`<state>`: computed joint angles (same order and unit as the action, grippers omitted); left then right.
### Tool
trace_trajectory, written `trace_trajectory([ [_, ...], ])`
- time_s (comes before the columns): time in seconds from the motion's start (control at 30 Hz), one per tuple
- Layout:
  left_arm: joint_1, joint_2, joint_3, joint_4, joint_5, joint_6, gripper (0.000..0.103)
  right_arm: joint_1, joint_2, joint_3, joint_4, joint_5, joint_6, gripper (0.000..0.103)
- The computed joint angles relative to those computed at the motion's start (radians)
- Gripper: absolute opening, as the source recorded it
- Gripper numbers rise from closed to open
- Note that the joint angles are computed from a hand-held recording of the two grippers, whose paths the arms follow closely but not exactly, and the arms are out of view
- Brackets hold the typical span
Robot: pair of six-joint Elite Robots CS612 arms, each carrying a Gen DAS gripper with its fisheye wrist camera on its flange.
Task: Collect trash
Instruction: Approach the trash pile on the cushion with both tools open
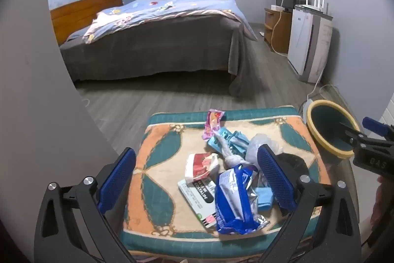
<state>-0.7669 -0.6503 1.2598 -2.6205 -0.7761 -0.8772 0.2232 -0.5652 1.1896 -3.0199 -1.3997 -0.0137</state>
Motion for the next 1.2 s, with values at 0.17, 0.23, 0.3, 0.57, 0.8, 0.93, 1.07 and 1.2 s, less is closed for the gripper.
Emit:
trace_trajectory([
  [0.17,0.001,-0.001,0.000,0.003,-0.006,-0.002,0.098,-0.001,0.000,-0.001,0.004,-0.002,-0.001,0.097],
  [0.23,0.001,-0.001,0.000,0.000,-0.006,-0.001,0.098,-0.001,0.000,-0.001,0.003,-0.002,-0.005,0.097],
  [0.3,0.000,-0.001,0.000,0.002,-0.004,-0.001,0.098,0.000,0.000,0.000,0.002,-0.005,-0.009,0.097],
  [0.57,0.000,0.000,0.000,0.000,-0.005,0.001,0.098,0.000,-0.001,-0.004,0.013,-0.001,0.001,0.097],
  [0.8,0.000,0.000,0.000,-0.002,-0.004,0.004,0.098,0.001,-0.002,-0.001,0.015,-0.003,0.000,0.097],
  [0.93,0.000,0.000,0.000,-0.001,-0.004,0.004,0.098,-0.001,0.000,-0.002,0.018,-0.004,-0.004,0.097],
  [1.07,0.000,0.000,0.000,-0.002,-0.005,0.004,0.098,-0.001,0.006,-0.007,0.017,-0.005,-0.006,0.097],
  [1.2,0.000,0.000,0.000,-0.001,-0.005,0.004,0.098,-0.001,0.006,-0.008,0.021,-0.005,-0.007,0.097],
])
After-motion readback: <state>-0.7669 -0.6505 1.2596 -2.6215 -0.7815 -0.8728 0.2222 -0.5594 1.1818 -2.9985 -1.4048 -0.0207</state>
